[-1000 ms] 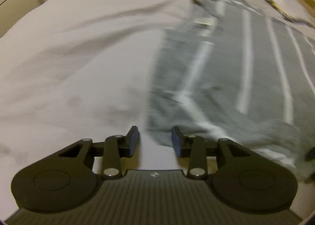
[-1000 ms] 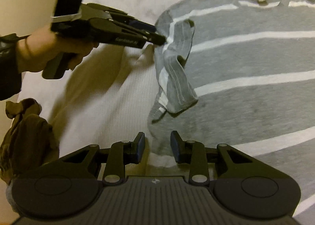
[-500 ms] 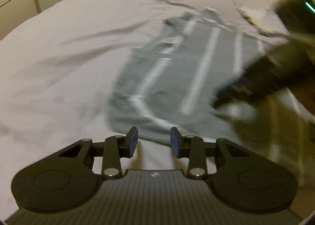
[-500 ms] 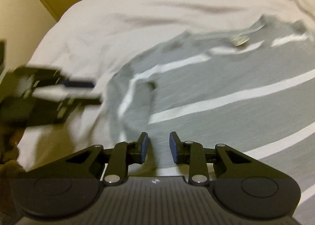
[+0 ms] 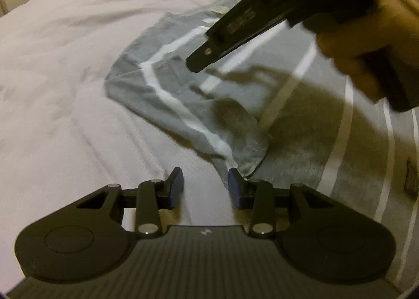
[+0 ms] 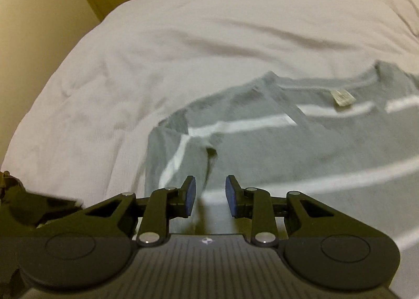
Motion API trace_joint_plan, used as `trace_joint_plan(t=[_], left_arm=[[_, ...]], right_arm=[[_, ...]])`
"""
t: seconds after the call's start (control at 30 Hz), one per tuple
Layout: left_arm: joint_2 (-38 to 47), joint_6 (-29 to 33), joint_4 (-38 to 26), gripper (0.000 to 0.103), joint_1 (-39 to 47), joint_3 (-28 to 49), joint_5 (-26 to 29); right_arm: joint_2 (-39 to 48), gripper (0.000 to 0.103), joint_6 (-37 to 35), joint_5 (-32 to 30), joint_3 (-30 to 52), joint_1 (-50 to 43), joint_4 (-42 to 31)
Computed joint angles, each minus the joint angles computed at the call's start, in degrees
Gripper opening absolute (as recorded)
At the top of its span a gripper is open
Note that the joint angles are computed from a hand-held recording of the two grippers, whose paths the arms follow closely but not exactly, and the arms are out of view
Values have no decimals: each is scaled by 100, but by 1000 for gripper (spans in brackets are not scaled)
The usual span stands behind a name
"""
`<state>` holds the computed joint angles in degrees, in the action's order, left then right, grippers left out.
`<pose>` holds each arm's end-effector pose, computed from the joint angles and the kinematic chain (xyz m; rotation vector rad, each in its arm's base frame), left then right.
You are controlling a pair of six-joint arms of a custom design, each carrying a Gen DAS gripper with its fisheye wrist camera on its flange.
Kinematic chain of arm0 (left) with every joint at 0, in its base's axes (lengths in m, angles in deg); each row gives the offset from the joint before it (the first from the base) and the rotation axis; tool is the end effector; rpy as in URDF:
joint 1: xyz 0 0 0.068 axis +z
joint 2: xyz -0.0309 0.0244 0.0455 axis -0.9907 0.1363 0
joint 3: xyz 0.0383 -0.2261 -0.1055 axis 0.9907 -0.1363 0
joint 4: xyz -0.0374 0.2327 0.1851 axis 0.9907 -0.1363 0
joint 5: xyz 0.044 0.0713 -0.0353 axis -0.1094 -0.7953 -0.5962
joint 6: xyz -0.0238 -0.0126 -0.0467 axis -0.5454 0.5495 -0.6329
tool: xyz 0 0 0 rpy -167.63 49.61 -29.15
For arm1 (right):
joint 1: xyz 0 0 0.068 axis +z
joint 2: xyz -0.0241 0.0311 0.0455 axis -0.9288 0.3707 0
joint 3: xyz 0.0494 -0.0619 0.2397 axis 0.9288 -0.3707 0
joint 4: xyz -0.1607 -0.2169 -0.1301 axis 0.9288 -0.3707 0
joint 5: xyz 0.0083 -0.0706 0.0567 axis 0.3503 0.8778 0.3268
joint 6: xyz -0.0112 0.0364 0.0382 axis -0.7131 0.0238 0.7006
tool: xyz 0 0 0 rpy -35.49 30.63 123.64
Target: Fold clothes
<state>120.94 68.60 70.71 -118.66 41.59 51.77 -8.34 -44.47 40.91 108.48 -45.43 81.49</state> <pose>0.2494 -0.1950 0.0721 1.3048 2.3263 -0.4218 0.2272 0.0965 0.0837 0.1132 2.5313 0.3951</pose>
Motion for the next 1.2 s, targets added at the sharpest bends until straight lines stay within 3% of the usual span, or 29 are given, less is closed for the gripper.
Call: trace_joint_plan(t=[0.17, 0.23, 0.27, 0.4, 0.5, 0.6, 0.77, 0.87, 0.93, 1.0, 1.2], left_arm=[[205, -1167, 178, 32, -124, 160, 92], [413, -1669, 293, 24, -209, 237, 40], [417, -1904, 380, 14, -224, 190, 54], [235, -2996, 829, 5, -213, -232, 102], [70, -3586, 1069, 5, -253, -536, 39], [-58, -3663, 1031, 5, -273, -586, -55], [-274, -3506, 1141, 5, -219, -538, -130], [284, -3333, 1190, 7, -240, -132, -158], [675, -3145, 1114, 9, -259, 136, -379], [801, -3243, 1186, 8, -20, 130, -265], [127, -3263, 1208, 6, 228, -252, -135]], right_arm=[[1249, 33, -576, -392, 683, -318, 525], [1650, 33, -777, -575, 937, -466, 621], [1814, 32, -885, -697, 1064, -545, 597], [1992, 0, -1366, -975, 1320, -759, 487], [1977, 0, -1465, -876, 1360, -859, 515], [1960, 1, -1628, -846, 1405, -834, 390], [1161, 18, -1591, -661, 929, -713, 368], [688, 17, -1495, -720, 597, -664, 364], [700, 17, -1518, -794, 504, -662, 357], [692, 17, -1488, -799, 383, -689, 307], [-835, 18, -1330, -938, -539, -442, -373]])
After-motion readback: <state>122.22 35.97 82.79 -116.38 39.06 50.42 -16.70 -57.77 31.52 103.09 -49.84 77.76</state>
